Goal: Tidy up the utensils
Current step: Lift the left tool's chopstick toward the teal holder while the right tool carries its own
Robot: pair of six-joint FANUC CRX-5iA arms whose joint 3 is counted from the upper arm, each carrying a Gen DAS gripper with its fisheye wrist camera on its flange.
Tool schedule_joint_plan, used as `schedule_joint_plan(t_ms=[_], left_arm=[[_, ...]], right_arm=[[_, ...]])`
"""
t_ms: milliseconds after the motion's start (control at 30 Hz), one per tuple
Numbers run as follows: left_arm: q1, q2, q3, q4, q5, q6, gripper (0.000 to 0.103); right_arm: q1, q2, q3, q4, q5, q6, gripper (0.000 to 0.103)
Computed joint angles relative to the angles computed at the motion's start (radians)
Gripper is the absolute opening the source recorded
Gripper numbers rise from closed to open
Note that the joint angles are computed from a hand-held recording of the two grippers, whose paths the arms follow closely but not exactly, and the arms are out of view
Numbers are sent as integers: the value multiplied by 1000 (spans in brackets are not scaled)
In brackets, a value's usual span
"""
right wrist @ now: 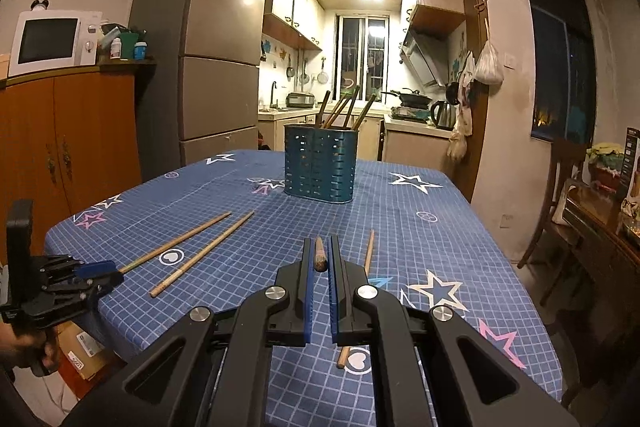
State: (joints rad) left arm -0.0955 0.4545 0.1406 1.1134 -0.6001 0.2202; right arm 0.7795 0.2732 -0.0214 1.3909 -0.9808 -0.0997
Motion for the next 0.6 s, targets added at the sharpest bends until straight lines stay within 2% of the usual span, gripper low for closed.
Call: schedule_joint_plan(t_ms=[167, 200, 233, 400, 600], left_arm=[[-30, -18, -59, 105, 68, -123, 15], [-35, -23, -71, 124, 83, -142, 10], [-37, -27, -80, 135, 92, -148, 5], [-27, -31, -69, 108, 77, -105, 5], [-27, -46, -47, 154, 70, -136, 5]], right_arm=[[-3, 9, 8, 2, 3, -1, 8], [-5, 9, 7, 5, 5, -4, 8], [-5, 10, 7, 7, 4, -5, 8], [-10, 7, -2, 39, 2, -19, 8], [-14, -2, -7, 70, 4, -21, 7]])
